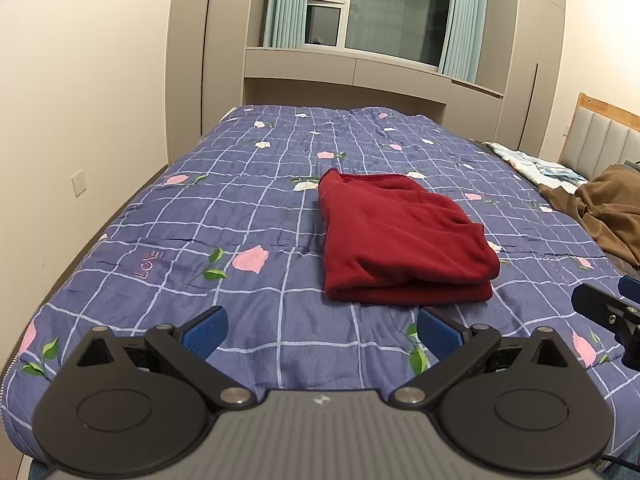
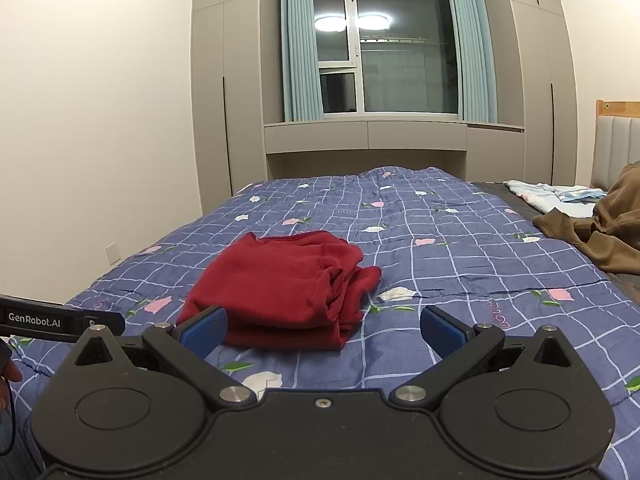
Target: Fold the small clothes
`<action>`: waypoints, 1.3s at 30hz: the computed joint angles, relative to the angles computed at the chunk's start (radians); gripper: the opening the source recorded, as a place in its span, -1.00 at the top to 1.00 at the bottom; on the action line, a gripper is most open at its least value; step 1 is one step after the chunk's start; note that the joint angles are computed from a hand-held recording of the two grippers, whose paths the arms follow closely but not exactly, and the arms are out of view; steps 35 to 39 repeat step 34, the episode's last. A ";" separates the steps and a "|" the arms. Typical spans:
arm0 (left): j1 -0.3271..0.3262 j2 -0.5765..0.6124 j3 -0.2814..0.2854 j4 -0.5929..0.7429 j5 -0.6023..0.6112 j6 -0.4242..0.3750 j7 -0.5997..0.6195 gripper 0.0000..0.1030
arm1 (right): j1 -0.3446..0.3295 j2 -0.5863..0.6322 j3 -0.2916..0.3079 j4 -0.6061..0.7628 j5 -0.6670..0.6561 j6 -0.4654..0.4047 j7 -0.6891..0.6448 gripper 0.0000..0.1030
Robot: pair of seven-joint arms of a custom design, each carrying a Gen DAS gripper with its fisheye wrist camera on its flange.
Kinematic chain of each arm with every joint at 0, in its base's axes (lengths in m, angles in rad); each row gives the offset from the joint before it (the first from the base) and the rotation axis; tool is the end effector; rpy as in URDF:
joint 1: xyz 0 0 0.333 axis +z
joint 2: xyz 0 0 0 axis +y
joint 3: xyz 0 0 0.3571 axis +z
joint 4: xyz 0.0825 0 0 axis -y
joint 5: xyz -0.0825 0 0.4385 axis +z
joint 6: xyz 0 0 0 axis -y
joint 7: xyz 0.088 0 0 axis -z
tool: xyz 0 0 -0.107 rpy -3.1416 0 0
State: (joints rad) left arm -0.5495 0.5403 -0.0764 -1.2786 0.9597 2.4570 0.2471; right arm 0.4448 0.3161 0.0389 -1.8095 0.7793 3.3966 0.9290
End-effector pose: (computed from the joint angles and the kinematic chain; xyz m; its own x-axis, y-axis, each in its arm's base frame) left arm 0.6854 -0.4750 0.5363 0.0977 -0.9898 0.1035 -0.5529 -0.1404 -0.8213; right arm 0.6727 0.2604 0.5101 0.2682 -0.9615 -0.0605 -0.3617 -0.0423 -0.9313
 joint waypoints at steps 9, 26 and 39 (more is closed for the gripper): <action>0.002 0.006 -0.005 0.009 -0.016 -0.006 0.012 -0.99 | 0.000 0.003 -0.003 0.002 -0.004 -0.005 0.002 -0.99; -0.003 0.010 -0.003 0.030 -0.033 -0.033 0.029 -0.99 | 0.005 0.006 -0.014 0.003 -0.011 -0.018 0.008 -0.99; -0.004 0.015 0.000 0.036 -0.029 -0.042 0.020 -0.99 | 0.034 0.008 -0.050 0.006 -0.005 -0.037 0.012 -0.99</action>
